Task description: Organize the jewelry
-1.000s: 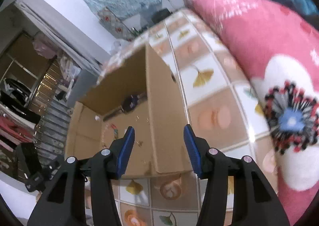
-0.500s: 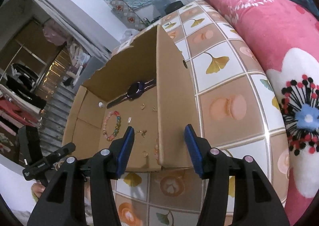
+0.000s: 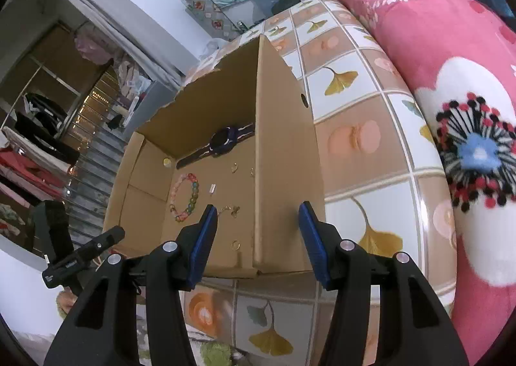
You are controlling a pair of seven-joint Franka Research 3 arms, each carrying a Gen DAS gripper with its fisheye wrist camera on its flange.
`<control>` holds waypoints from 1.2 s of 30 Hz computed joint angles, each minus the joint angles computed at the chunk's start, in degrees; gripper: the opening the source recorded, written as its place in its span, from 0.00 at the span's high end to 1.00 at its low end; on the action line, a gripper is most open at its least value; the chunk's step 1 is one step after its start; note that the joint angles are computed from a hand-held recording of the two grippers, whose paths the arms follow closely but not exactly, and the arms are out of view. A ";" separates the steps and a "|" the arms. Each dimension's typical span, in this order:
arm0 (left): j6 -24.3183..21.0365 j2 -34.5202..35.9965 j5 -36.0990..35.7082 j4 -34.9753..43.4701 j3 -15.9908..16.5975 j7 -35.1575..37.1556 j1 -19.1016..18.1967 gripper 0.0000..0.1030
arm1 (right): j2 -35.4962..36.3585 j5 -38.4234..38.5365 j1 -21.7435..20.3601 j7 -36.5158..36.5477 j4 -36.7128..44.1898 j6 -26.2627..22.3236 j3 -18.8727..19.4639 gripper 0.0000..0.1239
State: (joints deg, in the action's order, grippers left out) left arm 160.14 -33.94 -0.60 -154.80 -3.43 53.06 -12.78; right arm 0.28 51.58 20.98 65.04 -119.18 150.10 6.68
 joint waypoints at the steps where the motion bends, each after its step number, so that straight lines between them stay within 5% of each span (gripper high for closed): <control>1: -0.01 -0.31 0.16 -0.24 -0.42 -0.48 0.24 0.11 | -0.55 -0.01 0.05 0.49 -0.64 0.06 0.04 0.58; 18: 1.05 -2.39 3.67 -2.40 -1.36 -0.89 0.98 0.11 | -4.62 2.74 2.62 0.86 -6.84 6.00 -0.30 0.58; 23: -0.22 -9.58 12.64 -4.77 -11.64 -10.16 9.28 0.10 | -9.36 -1.85 3.42 5.05 -13.27 16.41 0.88 0.50; 26: -2.23 -14.32 17.69 -5.36 -15.32 -13.73 10.90 0.10 | -12.38 -5.29 4.42 7.07 -17.21 21.32 1.06 0.44; 29: -4.87 -16.63 20.65 -4.94 -16.30 -15.43 9.59 0.08 | -16.00 -13.01 2.72 13.58 -21.99 26.19 3.92 0.38; 36: -8.53 -17.57 22.73 -3.58 -16.81 -22.02 5.89 0.08 | -24.08 -27.87 -10.10 29.33 -29.73 30.49 17.68 0.27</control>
State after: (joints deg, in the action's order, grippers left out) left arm 151.61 -51.52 22.13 -158.38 -20.24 31.04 -6.89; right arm -23.80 23.71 10.88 94.37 -148.90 180.59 24.37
